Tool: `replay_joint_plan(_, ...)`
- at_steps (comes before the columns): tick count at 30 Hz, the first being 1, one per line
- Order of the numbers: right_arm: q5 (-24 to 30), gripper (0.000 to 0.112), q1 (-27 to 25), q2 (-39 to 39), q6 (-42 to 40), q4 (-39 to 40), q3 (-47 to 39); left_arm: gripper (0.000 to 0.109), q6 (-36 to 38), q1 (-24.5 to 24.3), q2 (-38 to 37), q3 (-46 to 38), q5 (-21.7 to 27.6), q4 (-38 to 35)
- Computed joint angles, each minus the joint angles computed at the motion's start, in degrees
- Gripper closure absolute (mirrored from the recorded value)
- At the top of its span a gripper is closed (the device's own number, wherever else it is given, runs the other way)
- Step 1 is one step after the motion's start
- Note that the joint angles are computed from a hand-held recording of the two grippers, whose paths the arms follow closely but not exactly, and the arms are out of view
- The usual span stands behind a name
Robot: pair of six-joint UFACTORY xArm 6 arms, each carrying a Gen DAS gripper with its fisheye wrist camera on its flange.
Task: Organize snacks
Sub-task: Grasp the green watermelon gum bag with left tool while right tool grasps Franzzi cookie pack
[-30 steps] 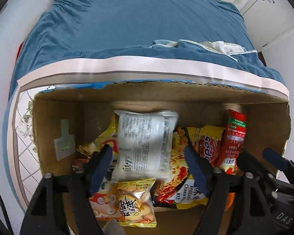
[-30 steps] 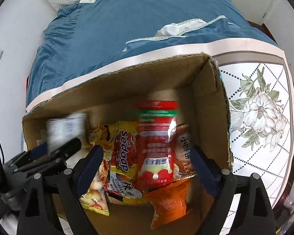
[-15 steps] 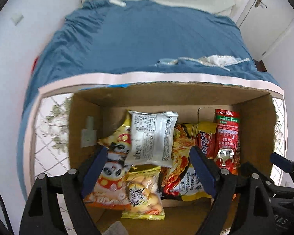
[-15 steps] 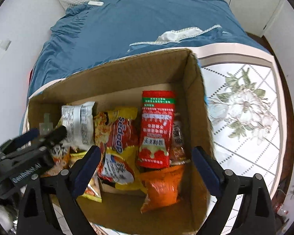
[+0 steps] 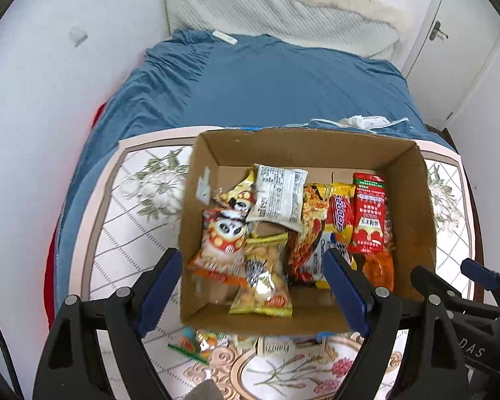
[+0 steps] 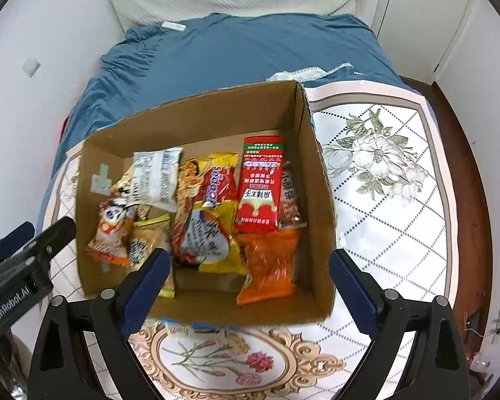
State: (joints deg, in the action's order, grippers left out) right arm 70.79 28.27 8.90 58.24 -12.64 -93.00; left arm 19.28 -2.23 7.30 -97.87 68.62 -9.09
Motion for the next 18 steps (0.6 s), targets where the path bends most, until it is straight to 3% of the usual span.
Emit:
replay_joint_plan(5,-0.15,0.014,3.3,-3.02,3.37,-0.35,2.15,0.023,0.75,2.22,-6.19,6.14,-0.17,-0.33)
replay_joint_plan(9,-3.42,0.014,5.59,-6.53,7.09,1.59,8.03,0.023,1.02,4.56,-11.45,13.01,-0.28,-0.5)
replay_joint_plan(13,-13.42,0.014,6.3,-10.77,10.43,7.74,19.61,0.023,0.83,6.64,-15.08,20.61,-1.09,0.92)
replay_joint_plan(18,-27.66,0.014,6.36,-11.31,11.76,14.81,32.13,0.023,-0.18,8.11,-16.21,29.43,-5.94,3.7)
